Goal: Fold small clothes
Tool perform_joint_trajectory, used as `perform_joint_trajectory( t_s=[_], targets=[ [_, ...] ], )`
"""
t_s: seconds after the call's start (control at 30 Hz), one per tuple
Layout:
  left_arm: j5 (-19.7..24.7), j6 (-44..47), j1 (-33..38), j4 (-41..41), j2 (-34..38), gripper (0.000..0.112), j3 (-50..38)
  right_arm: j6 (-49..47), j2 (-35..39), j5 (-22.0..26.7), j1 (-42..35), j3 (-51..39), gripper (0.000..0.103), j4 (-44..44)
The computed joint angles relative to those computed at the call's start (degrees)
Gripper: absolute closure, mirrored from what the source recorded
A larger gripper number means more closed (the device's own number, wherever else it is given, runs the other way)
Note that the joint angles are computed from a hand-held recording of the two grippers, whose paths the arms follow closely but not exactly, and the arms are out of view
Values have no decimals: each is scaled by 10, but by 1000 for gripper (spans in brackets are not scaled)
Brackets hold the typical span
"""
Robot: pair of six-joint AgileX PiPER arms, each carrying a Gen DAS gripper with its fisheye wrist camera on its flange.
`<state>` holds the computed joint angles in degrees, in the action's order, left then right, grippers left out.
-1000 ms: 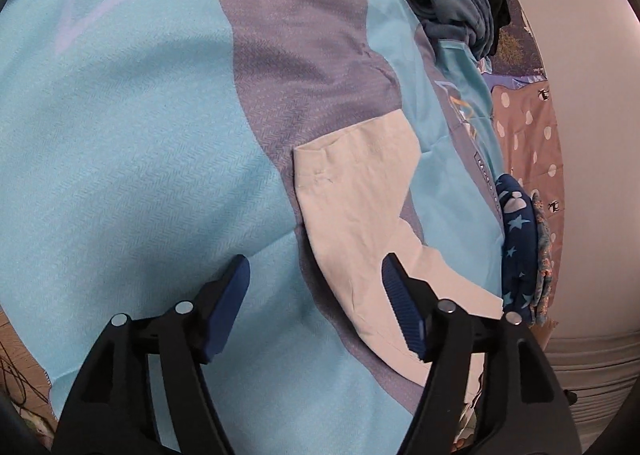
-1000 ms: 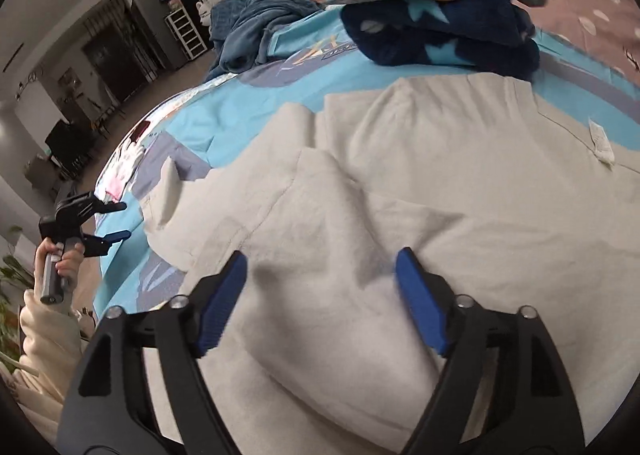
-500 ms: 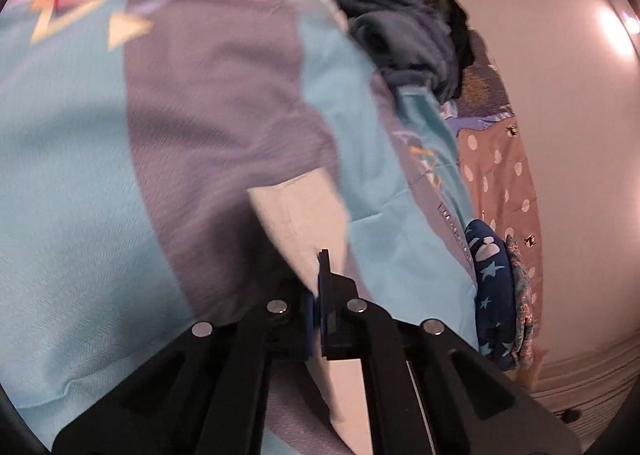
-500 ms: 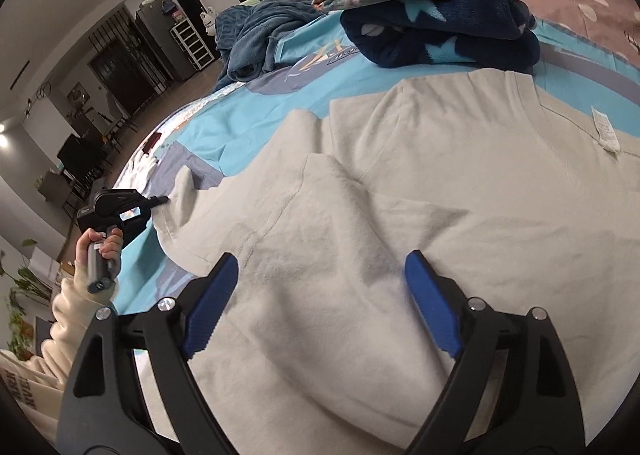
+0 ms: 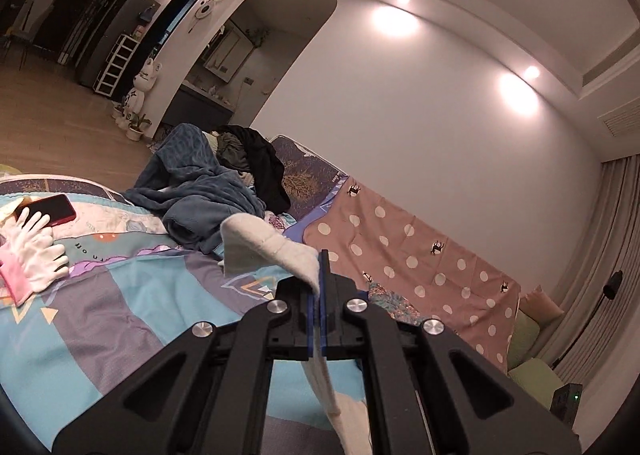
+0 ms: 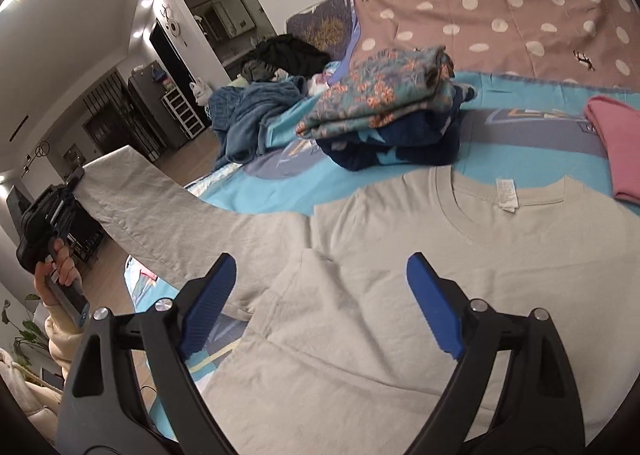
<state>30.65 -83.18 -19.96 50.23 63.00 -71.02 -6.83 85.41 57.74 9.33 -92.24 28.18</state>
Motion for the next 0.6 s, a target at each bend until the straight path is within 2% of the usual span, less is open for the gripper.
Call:
perform_joint_trajectory(
  t_s=[0.1, 0.13, 0.27, 0.43, 0.5, 0.6],
  targets=[
    [40, -56, -24, 52, -33, 111, 43, -2, -5, -2, 9, 9, 14, 3],
    [38, -58, -15, 52, -39, 111, 55, -5, -5, 0, 9, 10, 14, 8],
    [-45, 8, 79, -62, -66, 111, 112, -7, -1, 1, 26, 11, 14, 9],
    [-82, 31, 90, -59, -54, 111, 107, 6, 20, 24, 37, -18, 14, 9],
    [-86, 32, 53, -22, -33, 111, 73, 5, 29, 46, 28, -44, 14, 28],
    [-7, 29, -78, 114, 28, 111, -19, 15, 46, 89, 4, -108, 12, 52]
  ],
)
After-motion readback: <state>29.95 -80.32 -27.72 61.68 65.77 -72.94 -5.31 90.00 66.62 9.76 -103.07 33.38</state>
